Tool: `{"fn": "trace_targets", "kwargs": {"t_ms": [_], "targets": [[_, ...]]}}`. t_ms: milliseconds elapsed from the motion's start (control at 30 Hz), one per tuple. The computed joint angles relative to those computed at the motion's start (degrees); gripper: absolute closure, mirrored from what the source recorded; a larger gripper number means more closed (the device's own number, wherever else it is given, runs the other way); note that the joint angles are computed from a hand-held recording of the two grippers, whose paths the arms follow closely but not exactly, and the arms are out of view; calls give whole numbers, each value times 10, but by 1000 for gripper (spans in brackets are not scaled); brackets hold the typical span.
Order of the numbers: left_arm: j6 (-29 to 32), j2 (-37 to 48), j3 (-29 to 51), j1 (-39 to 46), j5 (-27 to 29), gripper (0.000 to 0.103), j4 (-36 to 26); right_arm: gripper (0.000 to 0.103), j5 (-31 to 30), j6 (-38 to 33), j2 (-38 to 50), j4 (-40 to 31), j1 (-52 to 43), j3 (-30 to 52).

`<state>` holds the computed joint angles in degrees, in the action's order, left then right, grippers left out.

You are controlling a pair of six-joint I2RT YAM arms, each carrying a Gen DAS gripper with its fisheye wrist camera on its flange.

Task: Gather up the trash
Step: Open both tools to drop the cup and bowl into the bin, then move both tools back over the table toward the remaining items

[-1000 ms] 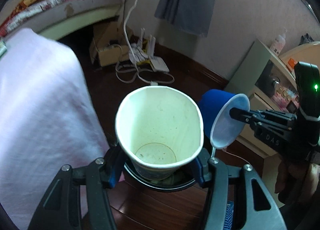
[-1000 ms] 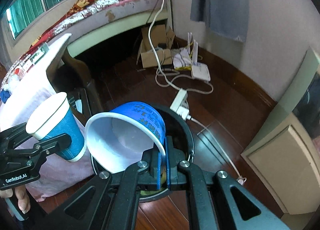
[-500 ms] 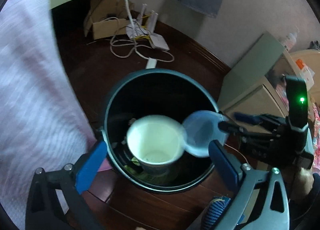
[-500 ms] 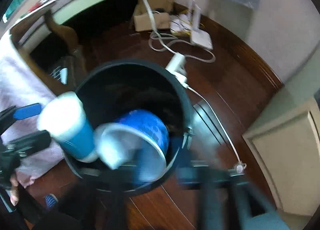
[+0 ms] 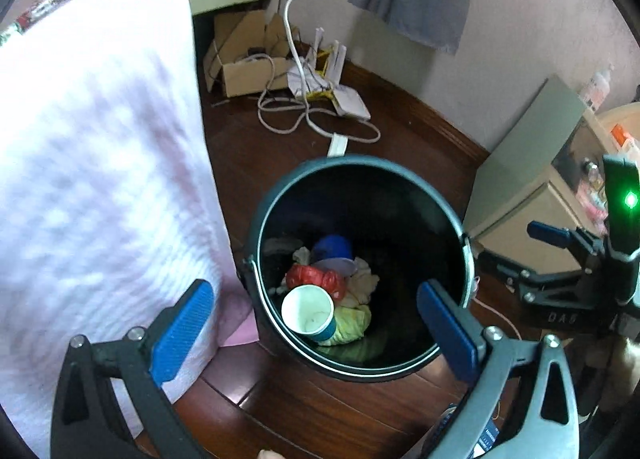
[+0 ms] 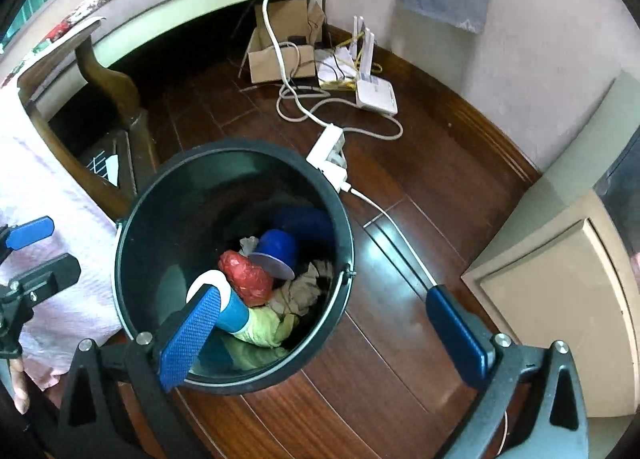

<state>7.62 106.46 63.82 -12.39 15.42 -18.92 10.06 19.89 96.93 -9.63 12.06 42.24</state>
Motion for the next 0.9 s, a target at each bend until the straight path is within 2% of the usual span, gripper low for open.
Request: {"fn": "trace_targets", "kwargs": {"t_ms": [467,900], "targets": [[5,-123,-32,9,-5,1,-20,0,54,24,-147,-96,61,11],[18,-193,-52,74,2,1,-32,0,95,56,-167,-130,139,66]]}}
